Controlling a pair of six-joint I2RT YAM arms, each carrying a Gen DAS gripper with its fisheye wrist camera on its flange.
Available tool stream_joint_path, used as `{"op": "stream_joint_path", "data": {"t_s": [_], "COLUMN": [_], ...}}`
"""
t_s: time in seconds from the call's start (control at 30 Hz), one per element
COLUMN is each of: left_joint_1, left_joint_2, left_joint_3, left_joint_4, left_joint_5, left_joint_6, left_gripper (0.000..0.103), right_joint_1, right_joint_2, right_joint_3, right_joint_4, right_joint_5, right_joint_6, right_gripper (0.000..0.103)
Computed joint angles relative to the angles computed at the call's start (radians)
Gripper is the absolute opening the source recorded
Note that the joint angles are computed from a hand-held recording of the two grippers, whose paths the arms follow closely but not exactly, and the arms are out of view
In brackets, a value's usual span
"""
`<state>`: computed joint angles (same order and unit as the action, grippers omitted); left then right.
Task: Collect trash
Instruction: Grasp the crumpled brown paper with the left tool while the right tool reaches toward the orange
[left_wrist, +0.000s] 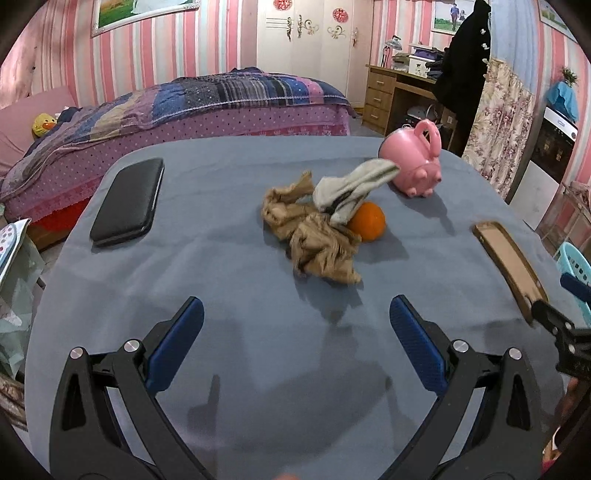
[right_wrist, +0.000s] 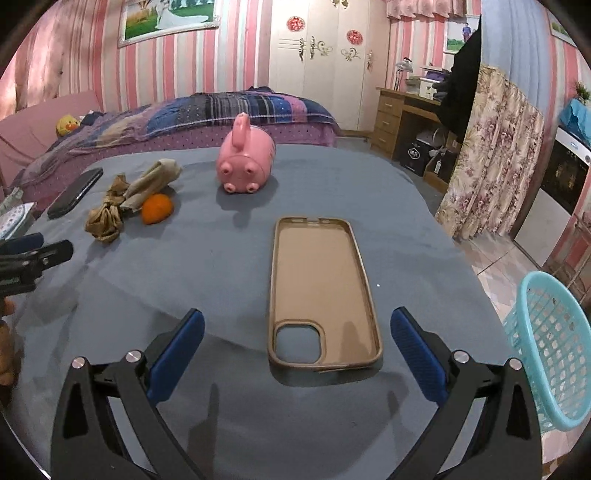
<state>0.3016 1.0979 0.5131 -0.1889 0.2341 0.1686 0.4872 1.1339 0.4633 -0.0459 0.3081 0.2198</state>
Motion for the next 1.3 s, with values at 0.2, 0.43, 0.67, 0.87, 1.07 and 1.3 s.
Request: {"op": "stream_joint_path", "data": {"t_s": [0.2,0.43,0.67,0.87,1.07,1.3], "left_joint_1": [-0.071,-0.086,0.098,0.268,0.323,0.274], "left_joint_2": [0.143,0.274,0.197,0.288,0.380,0.391], "left_joint_3": [0.081,0.156,0.127,0.193,0.216,0.215], "left_joint_4": [0.073,0.049,0.068,0.147,0.222,0.253], "left_joint_5": [-0.005,0.005,0.083,0.110,0.107,0.063], "left_joint_6": [-0.013,0.030,0.087,0.080,0.003,0.007], "left_gripper": [0.097,0.048,0.047,0.047,0.047,0.047], "right_joint_1": [-0.003,0.022,0.097,0.158,0.187,0.170], "right_joint_2": [0.028,0.119,0.327,0.522,0.650,0.751], "right_joint_3": [0.009,0.075,0.240,0.432,0.578,0.711], "right_joint_4": [0.029,0.032,0.032,0.034,-0.009,-0.082], "right_joint_5": [0.026,-0.008,0.032,0.019,-0.006,-0.077], "right_joint_6": [0.052,0.079,0.134,0.093,0.044,0.039], "right_gripper": [0.098,0.098,0.098,0.098,0.089,0.070]}}
